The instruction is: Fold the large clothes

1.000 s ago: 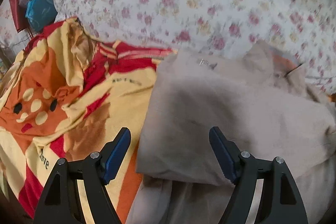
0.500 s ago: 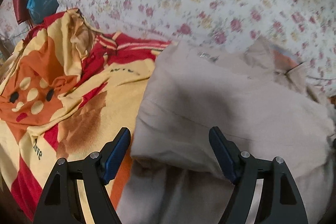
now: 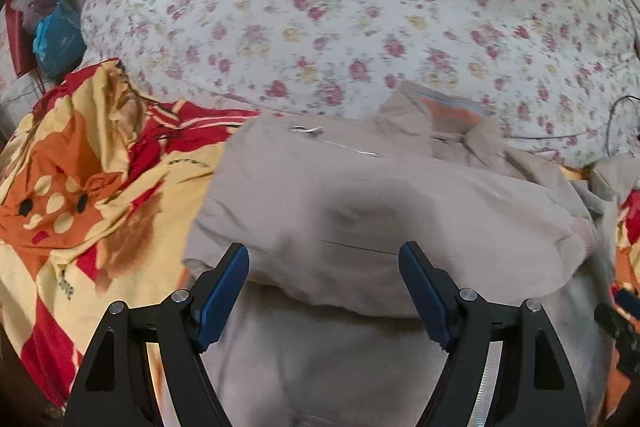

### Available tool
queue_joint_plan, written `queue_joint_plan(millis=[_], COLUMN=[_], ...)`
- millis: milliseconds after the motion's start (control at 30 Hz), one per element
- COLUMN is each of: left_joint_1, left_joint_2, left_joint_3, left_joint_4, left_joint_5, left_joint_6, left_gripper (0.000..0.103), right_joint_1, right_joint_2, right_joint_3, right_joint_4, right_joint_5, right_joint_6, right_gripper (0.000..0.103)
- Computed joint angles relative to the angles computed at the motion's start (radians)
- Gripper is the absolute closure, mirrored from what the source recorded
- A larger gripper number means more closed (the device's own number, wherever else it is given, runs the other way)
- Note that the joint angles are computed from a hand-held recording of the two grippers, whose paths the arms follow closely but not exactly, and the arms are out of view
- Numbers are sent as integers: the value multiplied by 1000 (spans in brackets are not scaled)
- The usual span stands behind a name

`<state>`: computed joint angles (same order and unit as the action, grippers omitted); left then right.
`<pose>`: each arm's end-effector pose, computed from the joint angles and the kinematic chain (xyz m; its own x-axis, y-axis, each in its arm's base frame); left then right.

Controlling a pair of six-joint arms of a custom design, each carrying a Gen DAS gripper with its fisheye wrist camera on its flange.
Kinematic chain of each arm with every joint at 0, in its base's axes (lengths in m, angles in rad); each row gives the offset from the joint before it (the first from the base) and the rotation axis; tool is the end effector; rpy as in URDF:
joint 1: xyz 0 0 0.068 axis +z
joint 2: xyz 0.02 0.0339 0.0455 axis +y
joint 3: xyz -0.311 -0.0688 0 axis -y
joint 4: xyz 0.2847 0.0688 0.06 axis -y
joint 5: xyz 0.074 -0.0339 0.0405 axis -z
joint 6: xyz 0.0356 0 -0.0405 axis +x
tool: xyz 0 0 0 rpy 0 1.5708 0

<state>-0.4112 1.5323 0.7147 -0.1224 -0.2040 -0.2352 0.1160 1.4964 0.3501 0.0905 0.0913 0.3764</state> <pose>0.2877 -0.1176 0.1697 -0.7856 0.0936 -0.6117 0.1016 0.9946 0.0217 0.2216 0.0226 0.0937 -0.8299 0.2718 -0.4872 0.2520 0.9618 0.1072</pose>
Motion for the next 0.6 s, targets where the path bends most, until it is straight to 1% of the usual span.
queue_joint_plan(millis=[67, 200, 367, 467, 600], left_joint_1=[-32, -78, -118, -124, -121], left_joint_2=[-12, -13, -10, -3, 17], left_joint_3=[-2, 1, 13, 19, 24], left_joint_4=[-15, -28, -48, -52, -45], left_joint_5=[-9, -25, -27, -11, 8], left_joint_6=[-10, -23, -39, -34, -29], left_gripper=[26, 26, 26, 26, 26], right_joint_1=[-23, -79, -153, -166, -201], right_joint_2=[-79, -161, -139, -132, -87], right_joint_3=[-47, -103, -134, -144, -142], right_joint_4=[-27, -60, -20, 9, 41], right_joint_5=[-25, -29, -82, -80, -79], right_joint_6=[-3, -16, -38, -41, -51], right_gripper=[30, 29, 29, 29, 29])
